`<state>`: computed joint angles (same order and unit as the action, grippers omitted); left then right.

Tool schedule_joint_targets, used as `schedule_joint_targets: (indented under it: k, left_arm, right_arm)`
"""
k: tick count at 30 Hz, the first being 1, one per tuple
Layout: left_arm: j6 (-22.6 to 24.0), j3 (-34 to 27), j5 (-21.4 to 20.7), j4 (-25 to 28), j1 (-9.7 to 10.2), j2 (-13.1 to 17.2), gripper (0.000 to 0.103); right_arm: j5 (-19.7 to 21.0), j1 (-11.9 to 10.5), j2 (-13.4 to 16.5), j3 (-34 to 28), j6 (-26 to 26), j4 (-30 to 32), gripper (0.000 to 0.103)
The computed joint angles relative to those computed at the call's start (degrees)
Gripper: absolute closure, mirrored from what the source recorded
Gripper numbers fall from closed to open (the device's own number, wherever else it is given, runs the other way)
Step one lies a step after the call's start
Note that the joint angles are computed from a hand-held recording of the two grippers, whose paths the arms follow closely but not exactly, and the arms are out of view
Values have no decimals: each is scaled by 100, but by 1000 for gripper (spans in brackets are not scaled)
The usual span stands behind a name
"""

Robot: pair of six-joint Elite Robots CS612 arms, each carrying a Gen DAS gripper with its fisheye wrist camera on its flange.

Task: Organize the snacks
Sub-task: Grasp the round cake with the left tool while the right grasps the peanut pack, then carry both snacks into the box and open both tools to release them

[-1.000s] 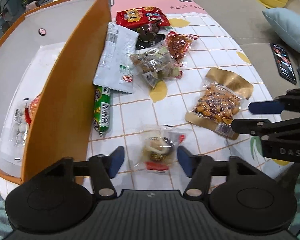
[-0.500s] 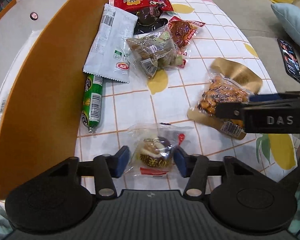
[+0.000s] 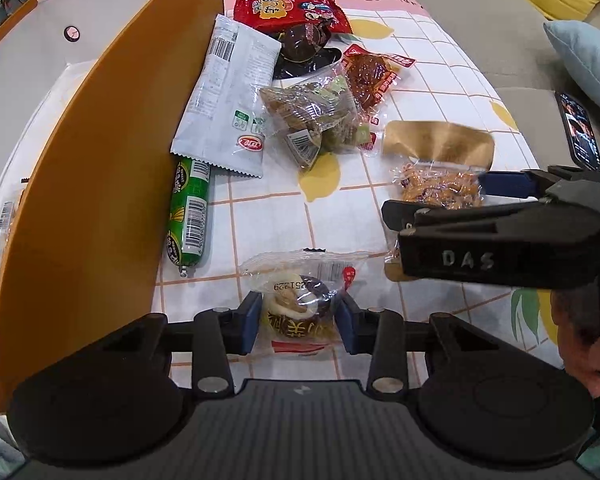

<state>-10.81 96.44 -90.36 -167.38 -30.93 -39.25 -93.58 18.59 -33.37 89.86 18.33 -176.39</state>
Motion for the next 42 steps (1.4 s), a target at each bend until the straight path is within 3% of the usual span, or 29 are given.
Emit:
schedule_joint_targets:
  k: [7,9,11,23,24,28,42]
  left_arm:
    - [10,17,-26,-24,11,-6,61]
    - [-13,28,-44,-42,17,-9,61]
    - [-32,42,-53,-82,22,-15,61]
    - [-182,289,9,-664,13,-175,61]
    - [-202,314,4,-728,16,-193,61]
    - [-273,382,-115,-948,37,-250,61]
    - [-469,623,-209,-1673,167,-577,61]
  right_arm:
    - [172,-50,-31,86,57,-175,29]
    - [160,-43,-41,121,61,-280,42]
    - [319,-67,-66,172,181,-444,45]
    - [437,-47,-269,430,382,-841,49]
    - [403,-40,-294,467,382,-908,89]
    - [576,-95,-392,573,680,-1045,93]
    - [460,28,-648,690,81,-1774,96]
